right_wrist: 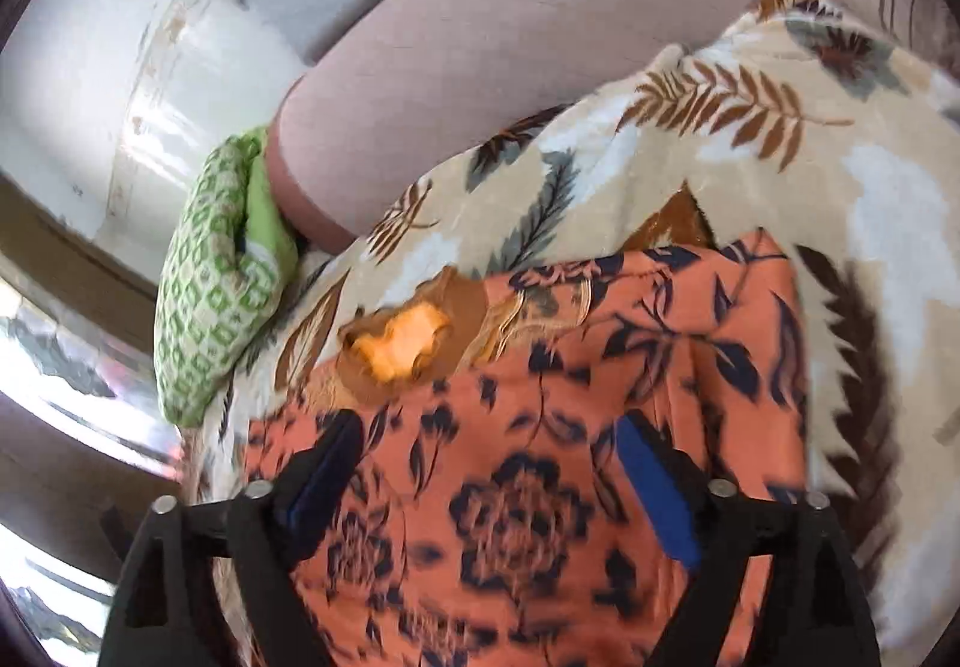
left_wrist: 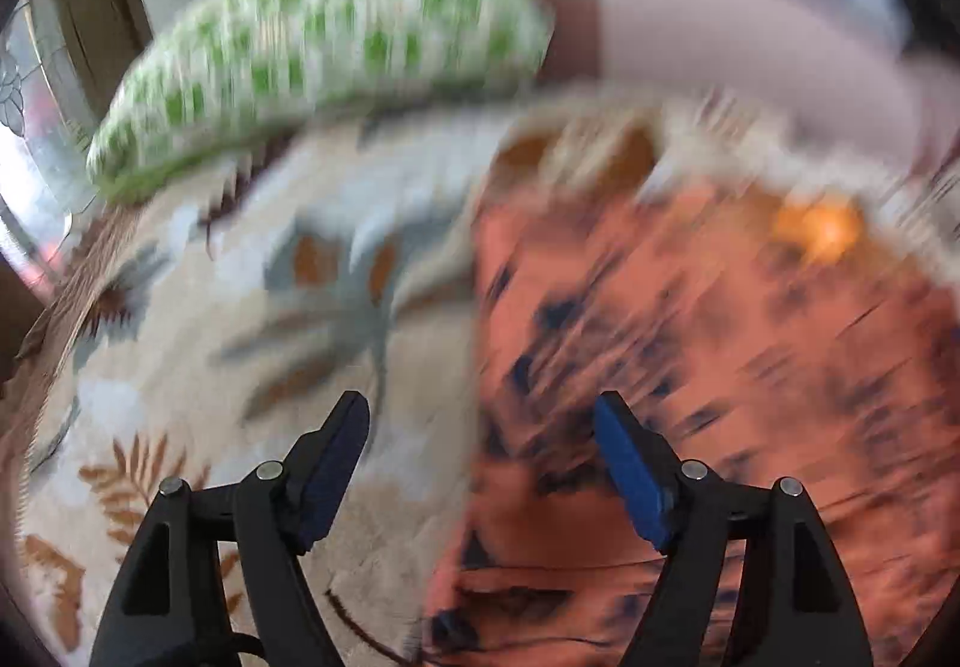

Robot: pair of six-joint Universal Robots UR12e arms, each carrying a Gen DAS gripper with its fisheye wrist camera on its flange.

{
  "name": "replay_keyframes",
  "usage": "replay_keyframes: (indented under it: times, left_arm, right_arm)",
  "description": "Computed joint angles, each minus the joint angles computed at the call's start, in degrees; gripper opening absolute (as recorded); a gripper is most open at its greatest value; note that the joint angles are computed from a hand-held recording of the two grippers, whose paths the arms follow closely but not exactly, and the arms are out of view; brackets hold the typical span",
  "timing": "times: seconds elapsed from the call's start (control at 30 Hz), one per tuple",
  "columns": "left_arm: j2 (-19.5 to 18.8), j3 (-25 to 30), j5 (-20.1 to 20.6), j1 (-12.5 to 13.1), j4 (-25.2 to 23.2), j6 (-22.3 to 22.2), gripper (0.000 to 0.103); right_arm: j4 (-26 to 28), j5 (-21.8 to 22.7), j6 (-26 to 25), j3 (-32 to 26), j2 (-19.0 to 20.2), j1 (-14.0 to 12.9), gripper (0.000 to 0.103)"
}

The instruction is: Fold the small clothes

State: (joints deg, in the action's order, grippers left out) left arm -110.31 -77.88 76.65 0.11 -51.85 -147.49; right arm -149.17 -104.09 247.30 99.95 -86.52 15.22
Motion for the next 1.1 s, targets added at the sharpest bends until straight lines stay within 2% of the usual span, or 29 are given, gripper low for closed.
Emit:
replay_keyframes:
  times: [0.03,0.07,0.1,0.2,0.27,0.37,0.47,0.57,0.7,0.77,1.0,1.07,1.1]
  left_arm:
    - [-0.17,-0.13,-2.23,0.74,0.69,-2.33,0.088]
    - [-0.31,0.60,-2.06,0.97,-0.45,-3.76,0.088]
    - [-0.31,1.14,-2.45,1.23,-1.51,-3.98,0.088]
    - [0.81,0.40,-4.78,2.53,0.07,-2.50,0.088]
    - [2.24,-0.82,-7.55,4.08,0.33,-1.22,0.088]
    - [4.90,-2.28,-14.39,7.93,-4.23,2.14,0.088]
    - [7.49,-3.36,-20.60,12.25,-12.70,7.89,0.088]
    - [10.20,-4.84,-23.52,16.53,-21.43,11.99,0.088]
    - [13.43,-7.69,-24.26,20.14,-30.39,17.07,0.088]
    - [14.54,-9.12,-23.40,20.84,-31.82,18.46,0.088]
    - [16.96,-11.00,-21.33,22.42,-38.72,23.65,0.088]
    - [17.24,-11.15,-21.20,22.74,-40.18,24.60,0.088]
    - [17.35,-11.32,-20.79,22.77,-40.34,24.55,0.088]
  right_arm:
    - [0.02,2.25,1.88,1.21,0.10,-1.05,0.090]
    - [-2.36,2.18,4.43,2.34,-0.20,-1.24,0.090]
    - [-4.55,0.92,4.91,2.81,-0.31,-0.87,0.090]
    - [-1.69,-1.61,2.95,2.03,-1.82,0.95,0.090]
    - [-1.20,-3.11,3.50,3.33,-3.75,2.87,0.090]
    - [1.81,-6.04,6.81,5.16,-7.16,6.44,0.090]
    - [2.78,-7.83,10.69,7.71,-10.41,11.49,0.090]
    - [4.84,-7.31,13.30,9.85,-13.28,16.46,0.090]
    - [5.92,-6.83,18.00,11.13,-13.85,21.88,0.090]
    - [5.72,-7.01,19.50,11.40,-13.46,24.25,0.090]
    - [8.48,-4.47,20.46,11.33,-12.58,26.34,0.089]
    - [12.82,-3.53,21.18,10.13,-12.15,26.54,0.088]
    - [14.10,-3.05,21.58,9.82,-12.01,26.63,0.082]
